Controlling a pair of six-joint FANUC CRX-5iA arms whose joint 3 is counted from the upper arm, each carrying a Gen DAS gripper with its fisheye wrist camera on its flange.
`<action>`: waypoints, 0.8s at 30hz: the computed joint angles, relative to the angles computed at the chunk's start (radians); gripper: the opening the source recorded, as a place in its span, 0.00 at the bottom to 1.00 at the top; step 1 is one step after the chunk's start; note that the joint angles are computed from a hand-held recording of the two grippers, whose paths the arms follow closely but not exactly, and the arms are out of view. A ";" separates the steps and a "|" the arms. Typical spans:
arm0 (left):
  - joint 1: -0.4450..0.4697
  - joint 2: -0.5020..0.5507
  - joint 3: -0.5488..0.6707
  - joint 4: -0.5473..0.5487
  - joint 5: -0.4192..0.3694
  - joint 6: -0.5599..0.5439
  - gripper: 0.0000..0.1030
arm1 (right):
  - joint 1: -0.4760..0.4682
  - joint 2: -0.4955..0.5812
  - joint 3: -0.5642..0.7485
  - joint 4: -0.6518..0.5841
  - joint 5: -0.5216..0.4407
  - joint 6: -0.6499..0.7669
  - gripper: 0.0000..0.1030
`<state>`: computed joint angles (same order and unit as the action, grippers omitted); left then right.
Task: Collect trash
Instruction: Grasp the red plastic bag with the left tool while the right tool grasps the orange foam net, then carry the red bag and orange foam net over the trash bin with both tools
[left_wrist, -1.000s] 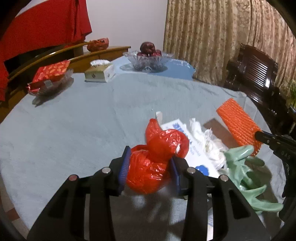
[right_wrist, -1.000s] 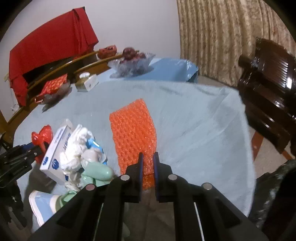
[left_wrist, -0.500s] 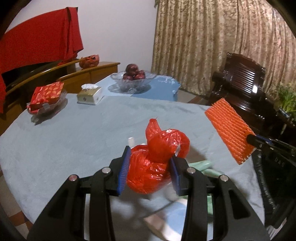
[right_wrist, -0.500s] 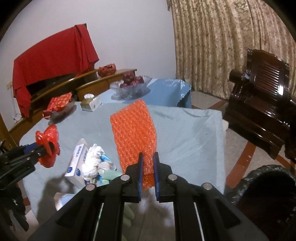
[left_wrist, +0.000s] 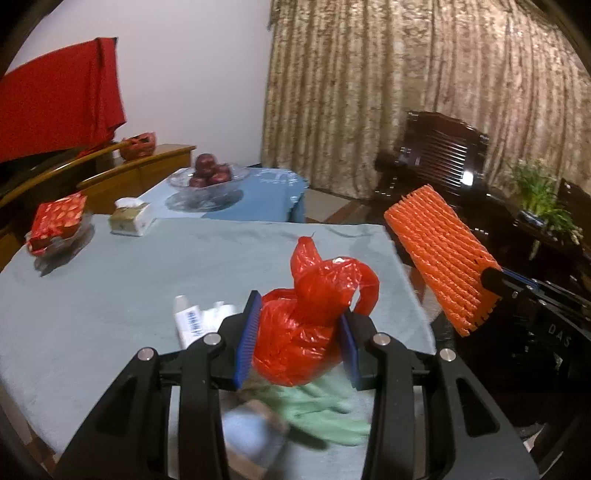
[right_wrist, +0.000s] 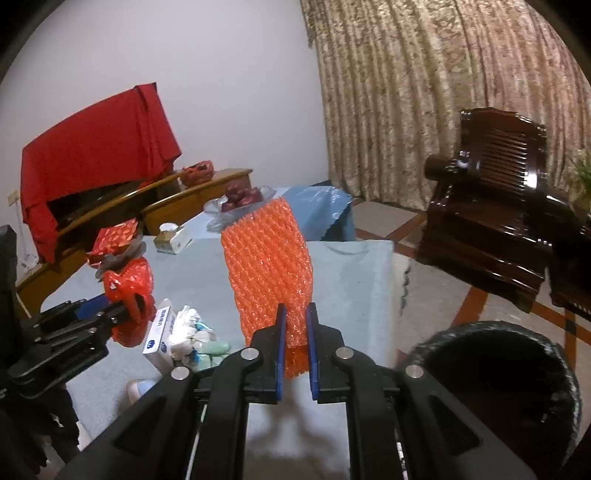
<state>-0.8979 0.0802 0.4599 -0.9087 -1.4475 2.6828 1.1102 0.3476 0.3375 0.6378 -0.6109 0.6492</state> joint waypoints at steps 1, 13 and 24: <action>-0.002 0.009 0.010 0.004 0.009 -0.006 0.37 | -0.003 -0.019 -0.029 0.025 0.004 -0.025 0.10; -0.010 0.167 0.168 0.109 0.180 -0.127 0.37 | -0.055 -0.212 -0.309 0.216 -0.056 -0.271 0.10; 0.008 0.343 0.327 0.270 0.316 -0.261 0.37 | -0.097 -0.304 -0.440 0.256 -0.133 -0.375 0.10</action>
<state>-0.8899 0.4237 0.7874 -0.6391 -1.1315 2.4214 1.0128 0.0438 -0.1024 0.8934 -0.7440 0.2744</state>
